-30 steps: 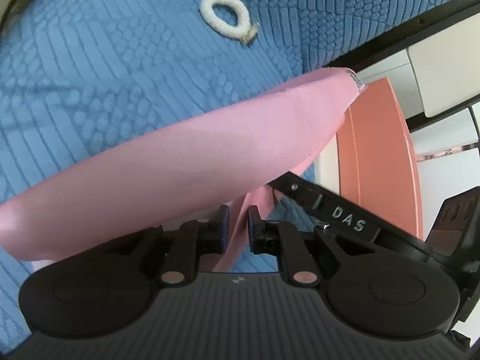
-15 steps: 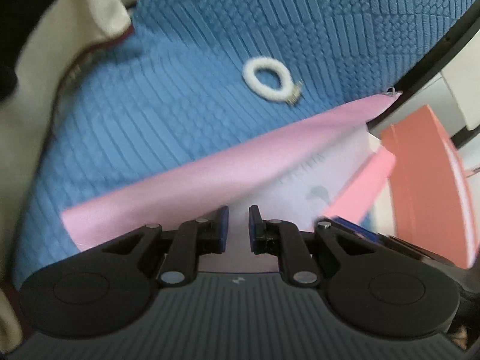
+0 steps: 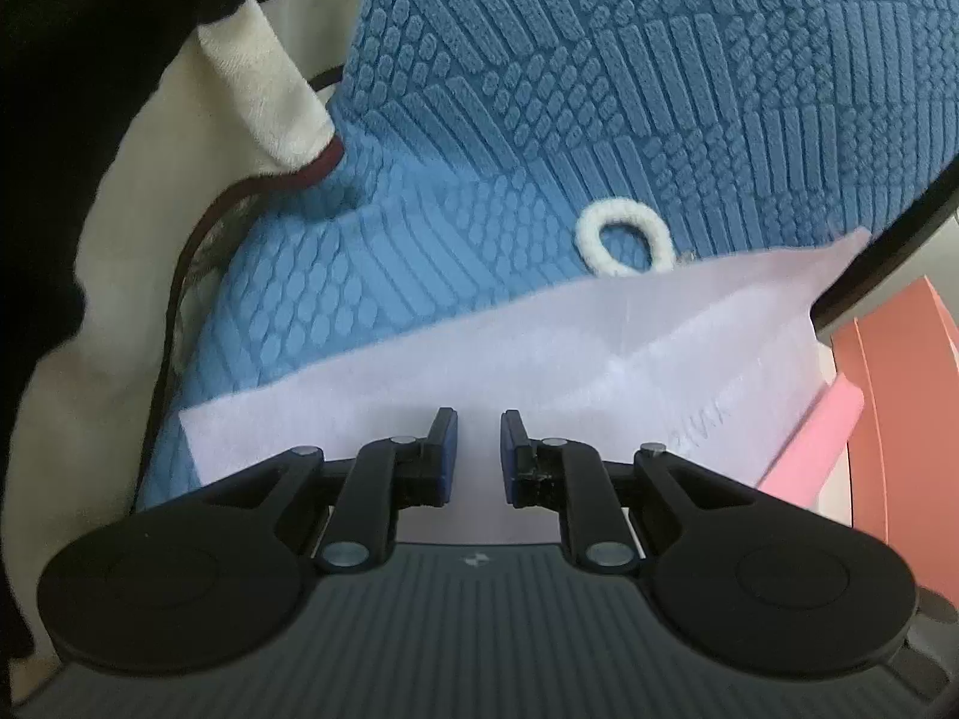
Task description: Organize objects
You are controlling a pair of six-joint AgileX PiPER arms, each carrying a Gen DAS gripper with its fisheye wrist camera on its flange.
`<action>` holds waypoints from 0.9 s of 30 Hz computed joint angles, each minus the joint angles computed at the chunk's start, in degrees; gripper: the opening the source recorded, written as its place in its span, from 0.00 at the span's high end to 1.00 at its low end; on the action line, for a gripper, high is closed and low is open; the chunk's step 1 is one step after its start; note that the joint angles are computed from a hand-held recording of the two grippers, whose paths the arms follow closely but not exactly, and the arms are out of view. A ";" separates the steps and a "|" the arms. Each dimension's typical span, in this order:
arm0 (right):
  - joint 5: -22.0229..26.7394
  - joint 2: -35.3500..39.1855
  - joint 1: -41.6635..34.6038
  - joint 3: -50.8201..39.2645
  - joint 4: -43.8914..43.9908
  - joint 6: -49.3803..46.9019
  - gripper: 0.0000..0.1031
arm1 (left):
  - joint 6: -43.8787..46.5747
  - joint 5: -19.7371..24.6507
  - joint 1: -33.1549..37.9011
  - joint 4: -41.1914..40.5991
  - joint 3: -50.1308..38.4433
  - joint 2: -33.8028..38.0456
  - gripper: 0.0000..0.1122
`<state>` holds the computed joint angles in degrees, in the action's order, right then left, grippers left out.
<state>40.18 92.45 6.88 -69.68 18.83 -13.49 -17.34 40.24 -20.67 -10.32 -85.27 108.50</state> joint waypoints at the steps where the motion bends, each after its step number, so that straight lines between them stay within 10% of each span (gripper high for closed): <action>1: 0.04 0.10 -0.05 -0.12 0.11 -0.13 0.81 | -0.45 0.16 0.02 0.63 -1.00 0.68 0.83; 13: 0.92 0.79 -0.80 -0.91 2.37 -1.29 0.81 | -1.34 1.20 -0.16 3.19 -6.58 4.26 0.84; 27: 5.96 3.86 -5.48 -4.47 10.57 -5.86 0.81 | 7.70 -10.52 -3.50 -5.47 16.58 -17.76 0.83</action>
<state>46.14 96.31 1.40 -74.14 29.39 -19.36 -9.64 29.72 -24.18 -15.80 -68.69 90.75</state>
